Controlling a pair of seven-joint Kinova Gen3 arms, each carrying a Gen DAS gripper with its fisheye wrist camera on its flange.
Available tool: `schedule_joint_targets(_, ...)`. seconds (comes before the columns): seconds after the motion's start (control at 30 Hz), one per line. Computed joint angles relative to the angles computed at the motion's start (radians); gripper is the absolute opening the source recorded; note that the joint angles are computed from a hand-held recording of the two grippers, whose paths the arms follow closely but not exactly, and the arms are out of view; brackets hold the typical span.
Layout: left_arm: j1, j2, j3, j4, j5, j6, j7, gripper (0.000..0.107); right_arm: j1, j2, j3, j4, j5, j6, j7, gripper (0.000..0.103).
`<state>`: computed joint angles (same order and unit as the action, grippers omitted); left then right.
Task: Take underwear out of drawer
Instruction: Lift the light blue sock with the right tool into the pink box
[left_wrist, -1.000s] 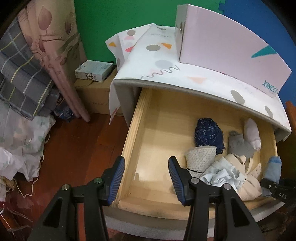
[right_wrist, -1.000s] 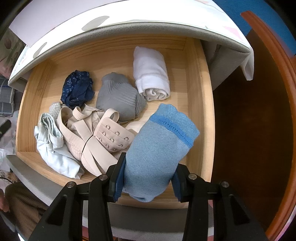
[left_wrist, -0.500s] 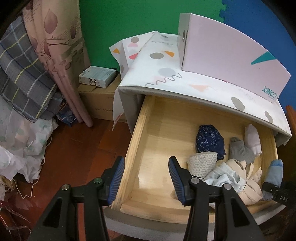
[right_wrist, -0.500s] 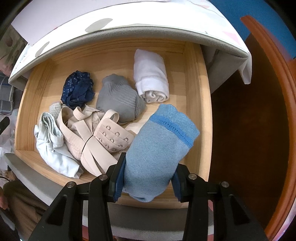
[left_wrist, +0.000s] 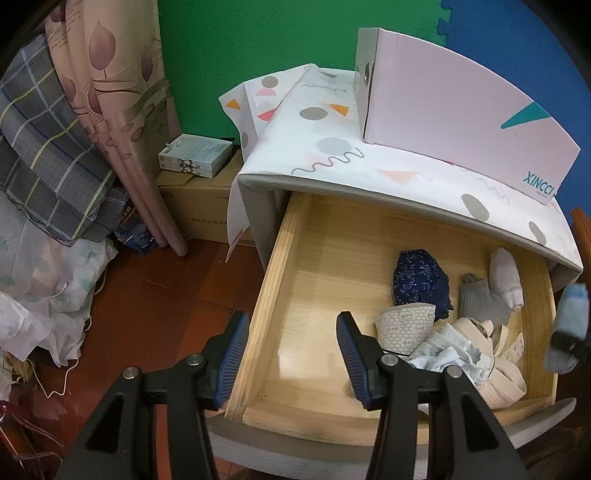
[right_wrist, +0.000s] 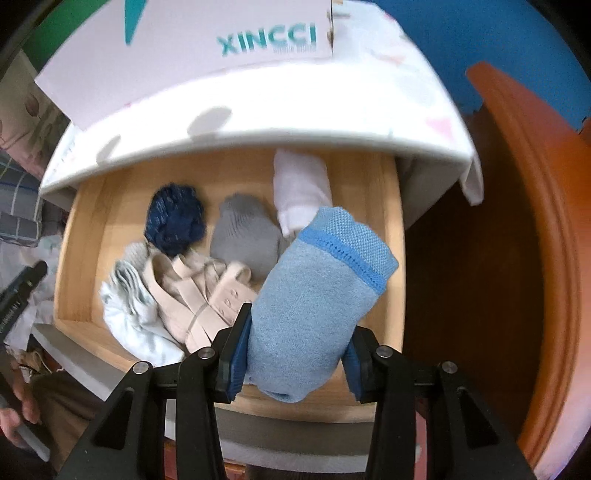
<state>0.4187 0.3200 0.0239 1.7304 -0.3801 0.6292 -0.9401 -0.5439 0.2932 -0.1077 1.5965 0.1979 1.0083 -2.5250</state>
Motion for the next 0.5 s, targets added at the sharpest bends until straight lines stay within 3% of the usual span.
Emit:
schedule_joint_targets(0.23, -0.003, -0.001, 0.0, 0.002, 0.003, -0.005, 0.002, 0.05, 0.005, -0.024, 0.01, -0.127, 0.049, 0.101, 0.049, 0.04)
schedule_joint_targets(0.5, -0.004, 0.002, -0.002, -0.001, 0.006, 0.0, 0.007, 0.05, -0.002, 0.035, 0.036, -0.435, 0.139, 0.231, 0.151, 0.04)
